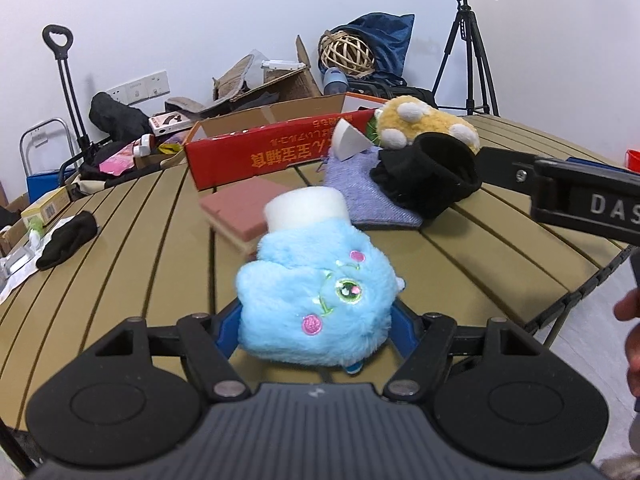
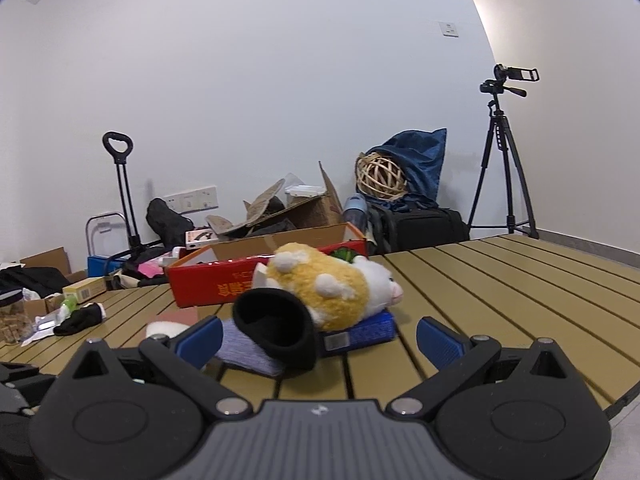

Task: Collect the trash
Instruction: 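Lift the blue plush with the left gripper while the right grasps the white foam cylinder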

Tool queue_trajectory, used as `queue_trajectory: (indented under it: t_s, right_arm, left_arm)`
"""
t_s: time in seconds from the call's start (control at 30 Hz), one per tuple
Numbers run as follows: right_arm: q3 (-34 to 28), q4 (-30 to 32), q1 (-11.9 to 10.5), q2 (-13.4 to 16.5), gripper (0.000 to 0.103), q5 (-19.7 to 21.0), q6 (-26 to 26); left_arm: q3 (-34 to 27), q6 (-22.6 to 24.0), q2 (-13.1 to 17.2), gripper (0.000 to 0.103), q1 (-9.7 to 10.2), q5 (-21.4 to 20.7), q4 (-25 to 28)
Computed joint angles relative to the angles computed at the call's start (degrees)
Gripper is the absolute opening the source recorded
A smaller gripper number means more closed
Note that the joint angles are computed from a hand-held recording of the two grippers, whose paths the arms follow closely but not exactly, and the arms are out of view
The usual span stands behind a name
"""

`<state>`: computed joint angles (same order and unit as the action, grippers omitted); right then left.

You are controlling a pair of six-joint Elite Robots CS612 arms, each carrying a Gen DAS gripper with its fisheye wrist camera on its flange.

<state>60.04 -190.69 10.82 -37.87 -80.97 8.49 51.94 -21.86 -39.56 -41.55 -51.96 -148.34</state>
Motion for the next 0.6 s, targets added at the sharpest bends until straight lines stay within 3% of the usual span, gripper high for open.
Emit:
queue_trajectory:
  t_s: [0.6]
  right_arm:
    - [-2.38,1.04,2.55,1.57,0.103,3.52,-4.77]
  left_arm:
    - [7.64,-6.74,-5.27,0.072,0.71,4.18,2.16]
